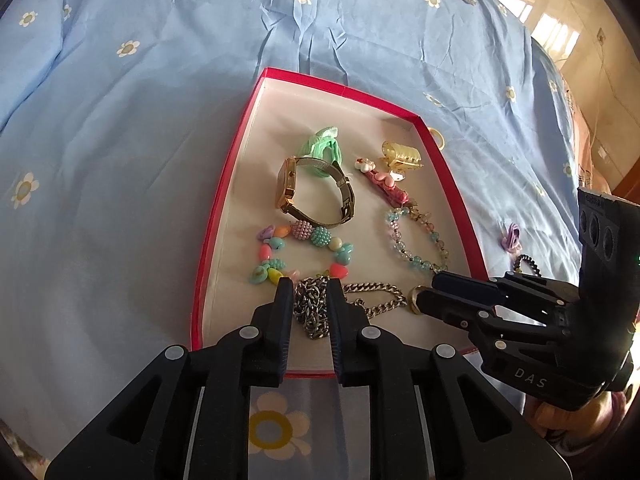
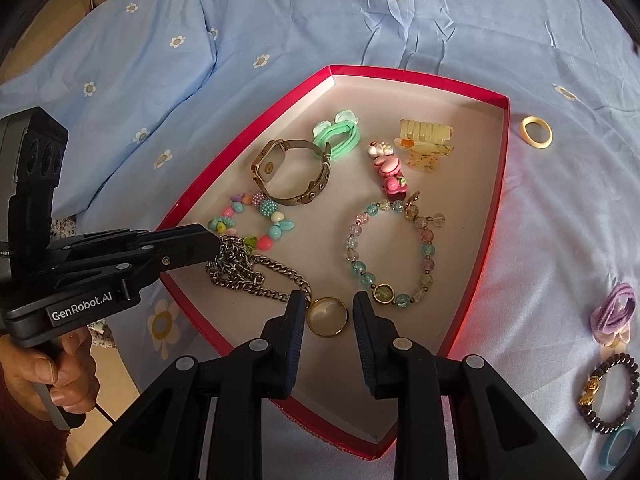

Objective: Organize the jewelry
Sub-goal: 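Carry the chain and gold ring into the box and open both tools, then move both open tools back over the black bead bracelet and blue ring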

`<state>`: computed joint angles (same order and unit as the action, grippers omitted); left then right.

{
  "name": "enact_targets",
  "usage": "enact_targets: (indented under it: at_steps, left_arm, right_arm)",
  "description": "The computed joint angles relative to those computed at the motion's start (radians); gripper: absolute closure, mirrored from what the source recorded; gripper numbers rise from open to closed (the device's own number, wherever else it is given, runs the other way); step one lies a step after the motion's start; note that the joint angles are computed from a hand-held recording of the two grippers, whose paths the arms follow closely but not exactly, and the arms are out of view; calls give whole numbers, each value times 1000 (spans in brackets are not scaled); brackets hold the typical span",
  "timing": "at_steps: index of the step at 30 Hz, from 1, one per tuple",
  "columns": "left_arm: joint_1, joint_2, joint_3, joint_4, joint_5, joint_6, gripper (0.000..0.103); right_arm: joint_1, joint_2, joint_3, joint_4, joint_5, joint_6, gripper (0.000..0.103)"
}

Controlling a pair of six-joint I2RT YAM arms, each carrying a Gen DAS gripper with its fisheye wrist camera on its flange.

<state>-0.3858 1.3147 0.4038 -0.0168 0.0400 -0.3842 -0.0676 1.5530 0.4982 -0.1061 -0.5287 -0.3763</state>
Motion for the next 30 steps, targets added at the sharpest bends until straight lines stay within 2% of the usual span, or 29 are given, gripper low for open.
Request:
enact_targets:
  at_steps: [3,6,10,13,25,30]
  left_arm:
    - [-18,-33,0,-19,-10,-15,83]
    - [-50,-60,4,-37,-30,-31,75]
    - [-95,-62,18,-45,-37,-49,71]
    - [-140,-54,30,-42,-48,-74,66]
    - [-339,73,134,-18,-77,-143,64]
    - [-393,142,200,-16,-82,-148,63]
  right_arm:
    - [-38,-47,-13,-30,-33,-15,75]
    - [-105,-99,-23,-80,-80,-47,75]
    - [-226,-153,-26,-160,-137,-109,68]
    - [-334,-165,-11,-230,-166,-176,68]
    - [-752,-58,96,-425,-222,-440,65]
    - [-877,6,154,-461,-226,-496,64]
